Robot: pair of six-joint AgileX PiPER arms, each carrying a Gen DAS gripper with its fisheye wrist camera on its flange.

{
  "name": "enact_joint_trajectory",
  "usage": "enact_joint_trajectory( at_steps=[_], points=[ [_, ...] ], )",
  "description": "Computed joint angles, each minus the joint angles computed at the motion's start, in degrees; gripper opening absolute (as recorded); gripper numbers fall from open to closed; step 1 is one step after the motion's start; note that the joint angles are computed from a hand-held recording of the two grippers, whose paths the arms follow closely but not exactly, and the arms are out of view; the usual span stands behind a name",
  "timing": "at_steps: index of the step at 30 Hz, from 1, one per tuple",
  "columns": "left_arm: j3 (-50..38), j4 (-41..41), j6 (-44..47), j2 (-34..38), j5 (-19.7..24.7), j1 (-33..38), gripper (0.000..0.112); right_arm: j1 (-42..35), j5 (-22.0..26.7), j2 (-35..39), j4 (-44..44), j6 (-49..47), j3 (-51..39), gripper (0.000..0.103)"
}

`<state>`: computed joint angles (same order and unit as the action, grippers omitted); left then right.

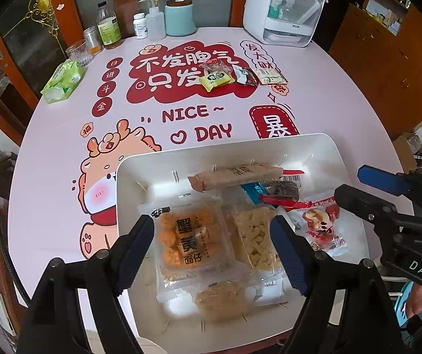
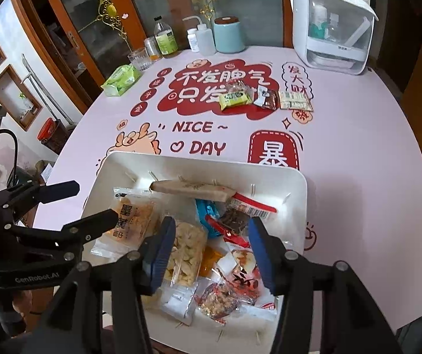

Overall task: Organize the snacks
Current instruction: 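Open both grippers to release the biscuit pack and jerky bag in the tray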

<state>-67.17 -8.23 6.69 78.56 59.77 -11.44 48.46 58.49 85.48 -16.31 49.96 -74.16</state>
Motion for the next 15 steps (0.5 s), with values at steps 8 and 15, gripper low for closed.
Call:
enact_joint_trajectory(
  at_steps=[8,15],
  points=[
    [-0.7,0.1,0.3,0.9,0.6,-0.2,0.08,-0.2,0.2,0.4,1.2,-0.1,0.2,0.052],
    [-1.3,0.1,0.4,2.2,0.5,-1.2,0.08,-1.1,0.0,0.2,2.1,-0.1,0.9,0.052]
  ],
)
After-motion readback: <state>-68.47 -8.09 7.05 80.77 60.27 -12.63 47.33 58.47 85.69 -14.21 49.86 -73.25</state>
